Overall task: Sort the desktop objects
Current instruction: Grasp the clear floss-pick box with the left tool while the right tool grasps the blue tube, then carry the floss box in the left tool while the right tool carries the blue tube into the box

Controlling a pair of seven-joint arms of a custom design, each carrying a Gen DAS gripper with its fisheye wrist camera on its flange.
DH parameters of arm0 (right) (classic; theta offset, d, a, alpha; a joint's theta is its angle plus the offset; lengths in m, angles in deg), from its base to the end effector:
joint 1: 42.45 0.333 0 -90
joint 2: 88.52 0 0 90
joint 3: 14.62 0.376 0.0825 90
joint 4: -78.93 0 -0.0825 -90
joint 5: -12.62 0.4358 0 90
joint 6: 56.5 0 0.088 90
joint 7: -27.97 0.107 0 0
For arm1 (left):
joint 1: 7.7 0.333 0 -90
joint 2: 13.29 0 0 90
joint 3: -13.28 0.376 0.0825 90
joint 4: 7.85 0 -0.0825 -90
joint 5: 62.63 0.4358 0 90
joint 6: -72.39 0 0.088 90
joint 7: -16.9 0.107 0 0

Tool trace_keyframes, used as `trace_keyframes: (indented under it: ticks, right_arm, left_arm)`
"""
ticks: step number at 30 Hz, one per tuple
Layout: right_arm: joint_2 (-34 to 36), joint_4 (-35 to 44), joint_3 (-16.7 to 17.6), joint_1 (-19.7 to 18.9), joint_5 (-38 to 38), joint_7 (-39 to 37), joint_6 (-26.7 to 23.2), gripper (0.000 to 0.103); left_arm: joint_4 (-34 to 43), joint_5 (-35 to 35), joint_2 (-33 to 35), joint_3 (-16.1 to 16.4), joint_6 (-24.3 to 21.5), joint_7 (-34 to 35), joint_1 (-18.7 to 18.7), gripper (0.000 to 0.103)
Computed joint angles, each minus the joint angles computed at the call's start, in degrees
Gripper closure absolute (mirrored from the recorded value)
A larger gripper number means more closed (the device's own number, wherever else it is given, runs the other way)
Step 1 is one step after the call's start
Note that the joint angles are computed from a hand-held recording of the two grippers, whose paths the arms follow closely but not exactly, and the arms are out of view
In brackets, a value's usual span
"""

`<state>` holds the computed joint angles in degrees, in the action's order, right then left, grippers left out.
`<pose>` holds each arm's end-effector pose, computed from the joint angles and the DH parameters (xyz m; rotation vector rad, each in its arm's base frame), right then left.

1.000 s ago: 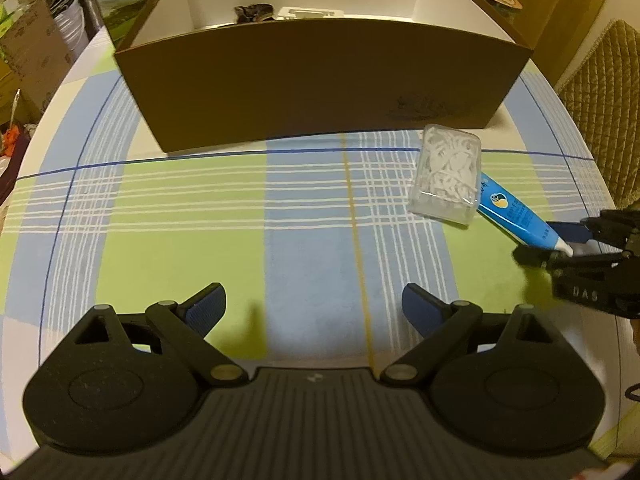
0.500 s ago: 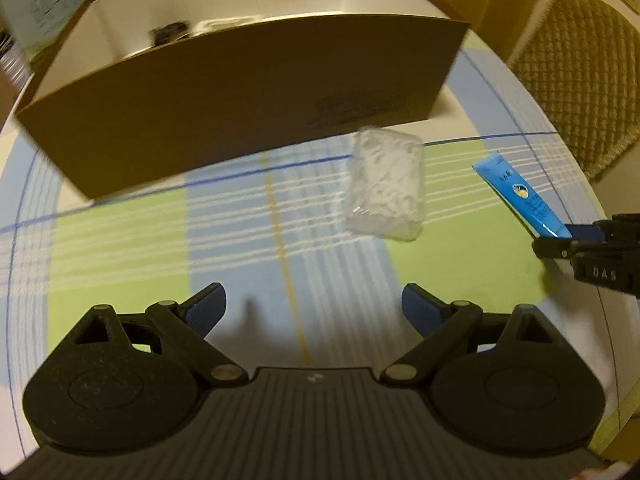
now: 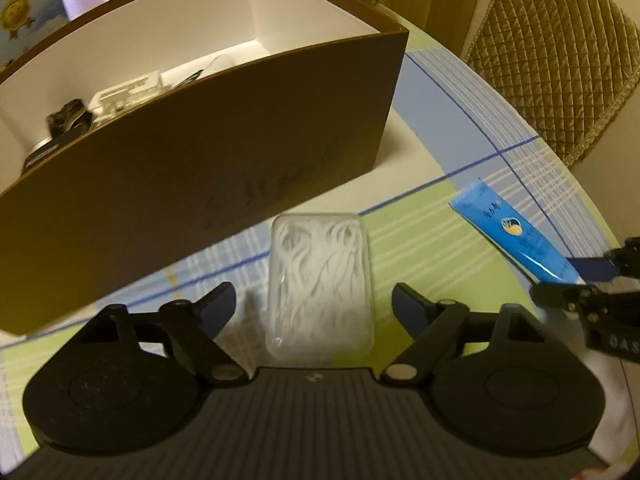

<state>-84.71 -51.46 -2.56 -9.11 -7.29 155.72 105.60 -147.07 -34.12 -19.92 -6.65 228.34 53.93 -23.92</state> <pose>0.4119 0.4405 0.4036 -2.2386 1.4294 -0.2715 0.4213 -0.3319 0.4108 -1.8231 2.0748 -0.5348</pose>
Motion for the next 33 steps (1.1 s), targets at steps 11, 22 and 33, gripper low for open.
trace_keyframes:
  ticks: [11, 22, 33]
  right_arm:
    - [0.4, -0.5, -0.4, 0.0, -2.2, 0.9, 3.1, 0.049]
    - [3.3, 1.8, -2.1, 0.9, -10.0, 2.8, 4.0, 0.050]
    - [3.4, 2.2, 1.5, 1.1, -4.5, -6.0, 3.0, 0.072]
  left_arm:
    - [-1.0, 2.0, 0.4, 0.9, 0.5, -0.7, -0.5, 0.050]
    - [-12.0, -9.4, -13.3, -2.1, -4.3, -3.7, 2.0, 0.050]
    - [-17.2, -17.9, -22.2, -4.6, -9.5, -3.2, 1.6, 0.050]
